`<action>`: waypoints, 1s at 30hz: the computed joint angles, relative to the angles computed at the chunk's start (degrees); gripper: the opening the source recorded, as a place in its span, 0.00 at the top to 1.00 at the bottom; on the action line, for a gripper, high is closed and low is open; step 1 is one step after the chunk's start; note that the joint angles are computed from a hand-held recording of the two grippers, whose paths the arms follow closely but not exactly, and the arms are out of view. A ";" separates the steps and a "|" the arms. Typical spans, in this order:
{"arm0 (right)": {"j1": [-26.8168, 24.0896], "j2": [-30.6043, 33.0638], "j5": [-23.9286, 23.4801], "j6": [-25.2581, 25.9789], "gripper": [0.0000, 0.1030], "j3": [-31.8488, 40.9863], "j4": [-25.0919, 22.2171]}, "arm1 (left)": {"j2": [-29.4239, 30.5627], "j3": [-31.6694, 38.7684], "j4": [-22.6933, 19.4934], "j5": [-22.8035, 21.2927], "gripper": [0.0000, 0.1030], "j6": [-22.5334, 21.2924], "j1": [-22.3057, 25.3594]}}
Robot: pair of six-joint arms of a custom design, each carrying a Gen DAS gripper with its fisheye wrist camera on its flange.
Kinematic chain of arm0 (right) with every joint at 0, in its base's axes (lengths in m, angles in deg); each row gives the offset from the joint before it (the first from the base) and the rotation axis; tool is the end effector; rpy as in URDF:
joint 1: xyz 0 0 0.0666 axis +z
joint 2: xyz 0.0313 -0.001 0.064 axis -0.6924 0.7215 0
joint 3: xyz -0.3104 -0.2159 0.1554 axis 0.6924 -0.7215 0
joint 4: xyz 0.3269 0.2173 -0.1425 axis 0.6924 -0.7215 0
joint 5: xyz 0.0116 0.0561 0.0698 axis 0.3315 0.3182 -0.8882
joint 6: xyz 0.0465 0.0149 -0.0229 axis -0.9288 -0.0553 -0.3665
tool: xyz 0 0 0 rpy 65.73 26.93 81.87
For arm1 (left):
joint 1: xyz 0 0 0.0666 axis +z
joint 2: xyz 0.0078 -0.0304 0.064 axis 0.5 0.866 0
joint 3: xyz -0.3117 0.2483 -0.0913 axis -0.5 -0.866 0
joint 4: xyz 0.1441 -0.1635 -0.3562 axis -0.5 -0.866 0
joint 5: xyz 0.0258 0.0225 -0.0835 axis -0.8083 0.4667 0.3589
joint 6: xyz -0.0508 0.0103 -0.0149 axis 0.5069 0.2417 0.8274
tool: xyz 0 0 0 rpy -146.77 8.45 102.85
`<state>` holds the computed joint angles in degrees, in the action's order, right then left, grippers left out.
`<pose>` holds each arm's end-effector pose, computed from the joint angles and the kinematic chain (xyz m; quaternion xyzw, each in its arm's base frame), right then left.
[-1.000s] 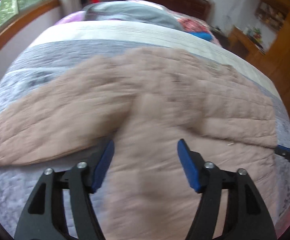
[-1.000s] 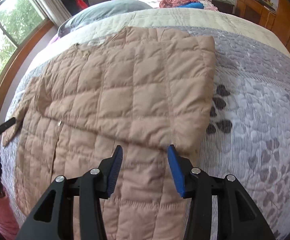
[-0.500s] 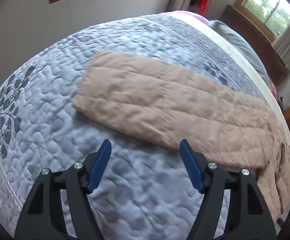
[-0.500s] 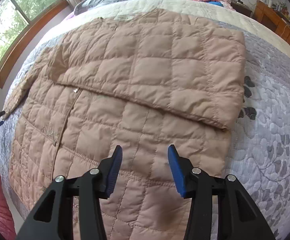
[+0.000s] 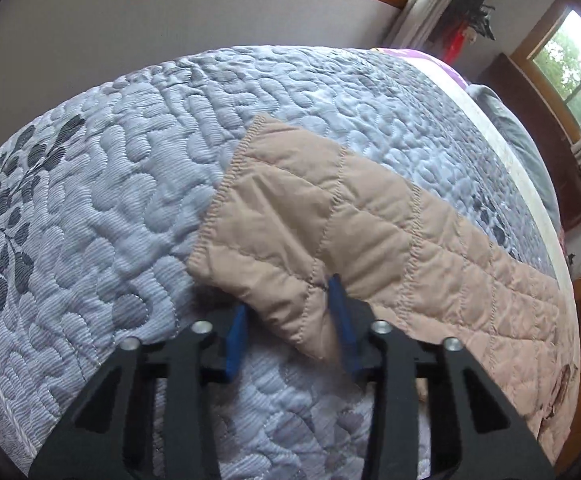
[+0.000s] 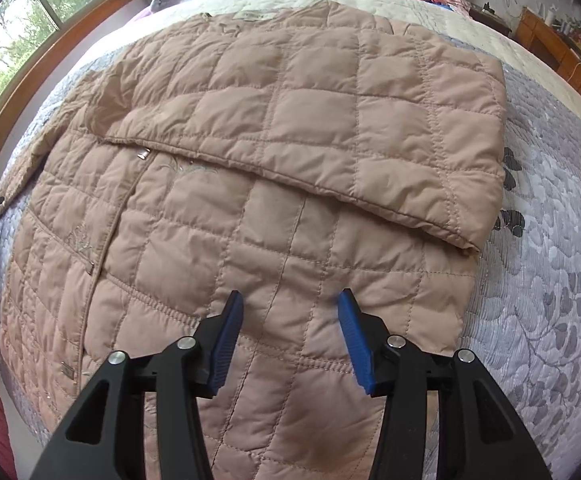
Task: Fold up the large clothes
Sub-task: 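Grasp the other sleeve cuff with the left gripper, then lift the sleeve with the left gripper, fold it across the coat, release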
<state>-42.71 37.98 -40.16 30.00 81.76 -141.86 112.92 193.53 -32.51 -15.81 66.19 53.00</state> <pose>0.2366 0.0062 0.5438 0.1023 0.9802 0.0475 0.1626 0.4870 0.1984 0.5778 -0.2623 0.9312 -0.0753 0.2417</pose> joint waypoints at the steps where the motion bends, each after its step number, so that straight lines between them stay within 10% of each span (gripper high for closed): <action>1: 0.10 -0.06 0.21 0.10 0.51 -0.27 0.23 | -0.09 -0.36 0.60 0.18 0.76 0.74 0.18; 10: 0.51 -0.62 0.46 -0.99 0.49 -1.87 2.07 | -1.42 -2.53 2.89 0.43 0.96 0.26 0.30; 21: -3.38 -3.25 -2.27 1.41 0.50 -1.16 1.54 | -7.91 -3.17 9.78 4.81 0.98 -0.97 -2.25; 30: -4.70 -5.47 -1.43 2.66 0.50 -0.18 -1.16 | -11.58 0.84 9.38 9.54 0.98 -4.38 -16.09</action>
<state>-47.40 32.50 -41.59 32.66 81.58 -143.02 101.34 194.38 -23.13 -6.27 61.81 36.90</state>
